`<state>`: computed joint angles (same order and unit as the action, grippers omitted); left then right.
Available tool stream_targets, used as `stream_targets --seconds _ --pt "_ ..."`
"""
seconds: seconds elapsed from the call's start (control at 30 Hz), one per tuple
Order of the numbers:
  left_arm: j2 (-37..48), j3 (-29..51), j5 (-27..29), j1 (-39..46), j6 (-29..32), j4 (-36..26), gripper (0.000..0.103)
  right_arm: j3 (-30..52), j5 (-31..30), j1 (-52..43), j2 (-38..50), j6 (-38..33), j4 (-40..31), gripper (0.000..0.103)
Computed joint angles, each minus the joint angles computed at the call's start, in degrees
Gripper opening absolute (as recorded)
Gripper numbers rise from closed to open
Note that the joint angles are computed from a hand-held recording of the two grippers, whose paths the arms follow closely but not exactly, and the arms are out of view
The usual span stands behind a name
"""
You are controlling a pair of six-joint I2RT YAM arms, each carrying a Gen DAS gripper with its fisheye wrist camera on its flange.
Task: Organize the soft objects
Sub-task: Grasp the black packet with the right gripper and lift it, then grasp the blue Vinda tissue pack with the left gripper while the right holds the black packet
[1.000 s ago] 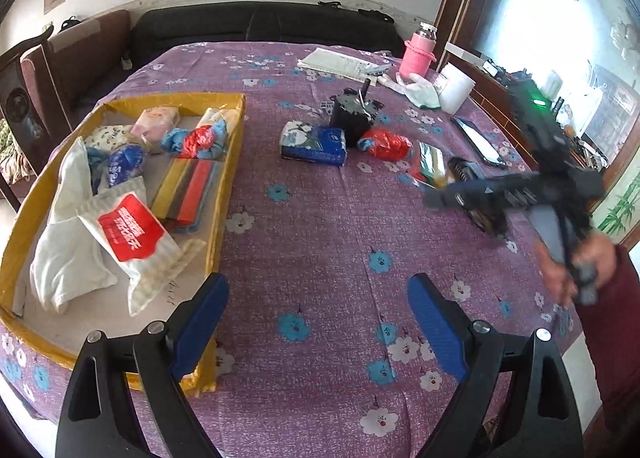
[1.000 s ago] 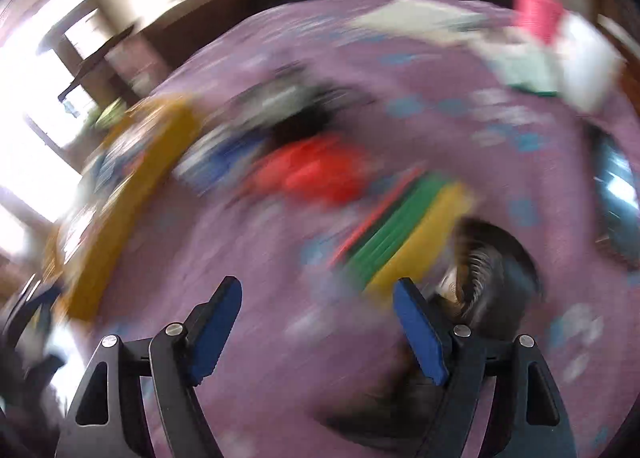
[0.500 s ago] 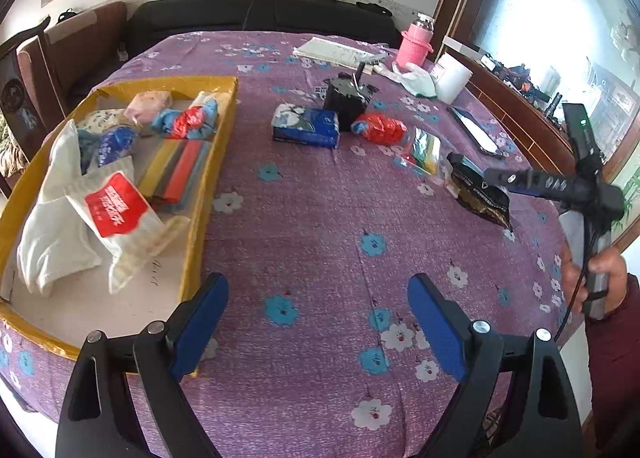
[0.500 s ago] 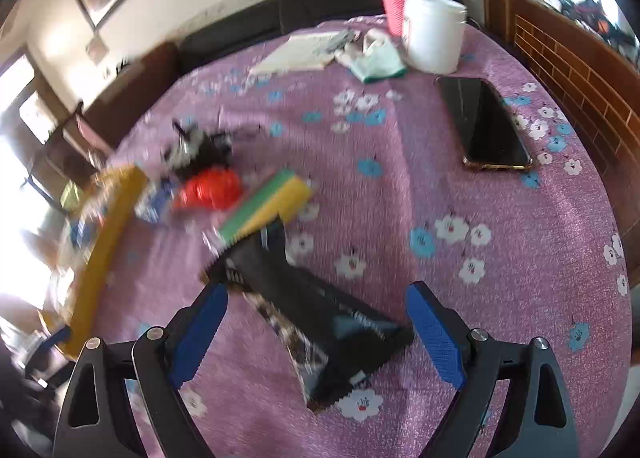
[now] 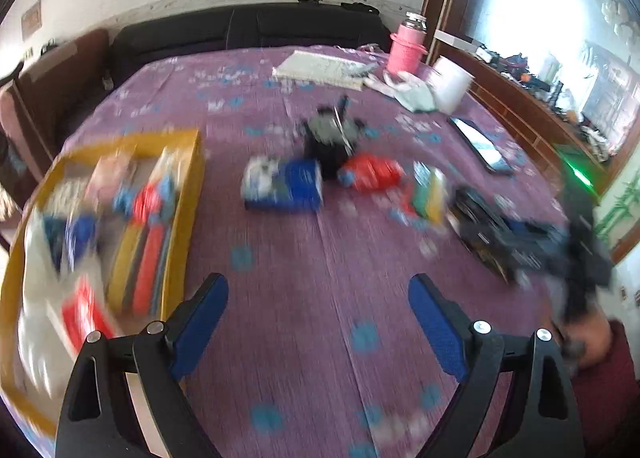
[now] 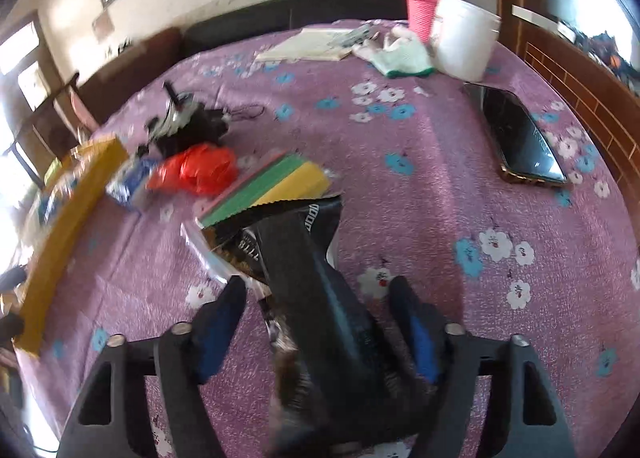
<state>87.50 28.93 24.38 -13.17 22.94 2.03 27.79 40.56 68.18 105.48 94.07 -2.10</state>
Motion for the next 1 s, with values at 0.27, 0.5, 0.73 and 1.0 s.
stream_targets --seconds 0.27,0.5,0.73,1.0 --pt "20.29 17.43 -14.18 -11.50 -2.41 4.36 0.091 -1.37 0.75 0.31 -1.18 0.11 2.33 0.072" --pt "29.33 26.93 -19.50 -13.22 -2.46 1.50 0.091 -1.90 0.77 0.56 -1.24 -0.67 4.06 0.080" --pt "33.94 31.29 -19.05 -12.94 -1.98 -0.21 0.098 -1.20 0.67 0.56 -0.90 -0.64 3.10 0.083" --pt "34.60 30.00 -17.43 -12.20 -3.75 3.45 0.103 -0.18 0.22 0.16 -0.32 -1.18 1.83 0.086"
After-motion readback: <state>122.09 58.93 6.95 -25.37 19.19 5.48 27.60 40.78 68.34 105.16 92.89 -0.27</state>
